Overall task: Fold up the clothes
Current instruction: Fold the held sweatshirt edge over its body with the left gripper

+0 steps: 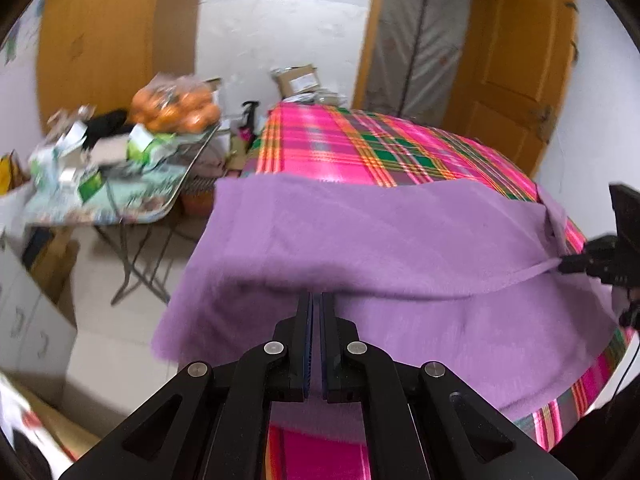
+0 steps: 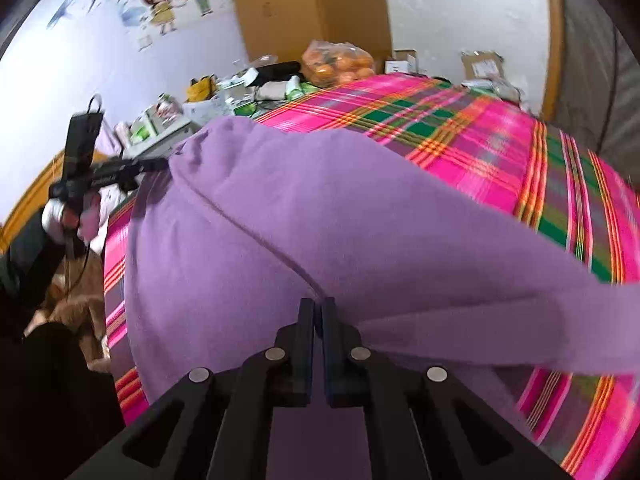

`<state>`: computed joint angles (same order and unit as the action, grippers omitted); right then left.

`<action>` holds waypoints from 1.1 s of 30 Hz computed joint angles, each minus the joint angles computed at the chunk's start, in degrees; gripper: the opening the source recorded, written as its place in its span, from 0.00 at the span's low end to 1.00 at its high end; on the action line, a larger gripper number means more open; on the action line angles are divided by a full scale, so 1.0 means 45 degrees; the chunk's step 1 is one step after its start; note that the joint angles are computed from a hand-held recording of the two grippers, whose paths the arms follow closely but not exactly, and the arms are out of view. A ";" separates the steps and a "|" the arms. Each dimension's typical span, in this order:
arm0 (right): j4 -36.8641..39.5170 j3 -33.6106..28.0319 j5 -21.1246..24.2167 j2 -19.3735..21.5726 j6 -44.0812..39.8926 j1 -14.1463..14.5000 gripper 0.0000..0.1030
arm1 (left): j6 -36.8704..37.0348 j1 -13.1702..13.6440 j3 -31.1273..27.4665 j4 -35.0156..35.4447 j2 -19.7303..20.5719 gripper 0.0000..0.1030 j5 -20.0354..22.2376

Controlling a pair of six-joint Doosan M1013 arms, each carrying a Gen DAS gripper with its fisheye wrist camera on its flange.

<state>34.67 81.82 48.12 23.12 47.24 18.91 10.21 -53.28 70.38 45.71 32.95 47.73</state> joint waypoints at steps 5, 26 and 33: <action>0.0453 0.0202 0.0023 -0.0132 0.0831 -0.0161 0.12 | -0.2913 -0.0151 0.0708 0.0722 -0.0361 0.08 -0.0388; 0.3774 0.0271 0.0711 0.0465 0.7247 -0.0791 0.37 | -0.7772 0.0784 0.0183 0.0169 0.0142 0.39 -0.1636; 0.2675 0.0139 0.0168 0.0548 0.9004 -0.0679 0.05 | -0.7802 0.0809 -0.0019 0.0035 0.0223 0.29 -0.1276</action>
<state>46.71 82.45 48.88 25.59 87.76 15.85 -24.90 -49.64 70.29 45.87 33.96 41.99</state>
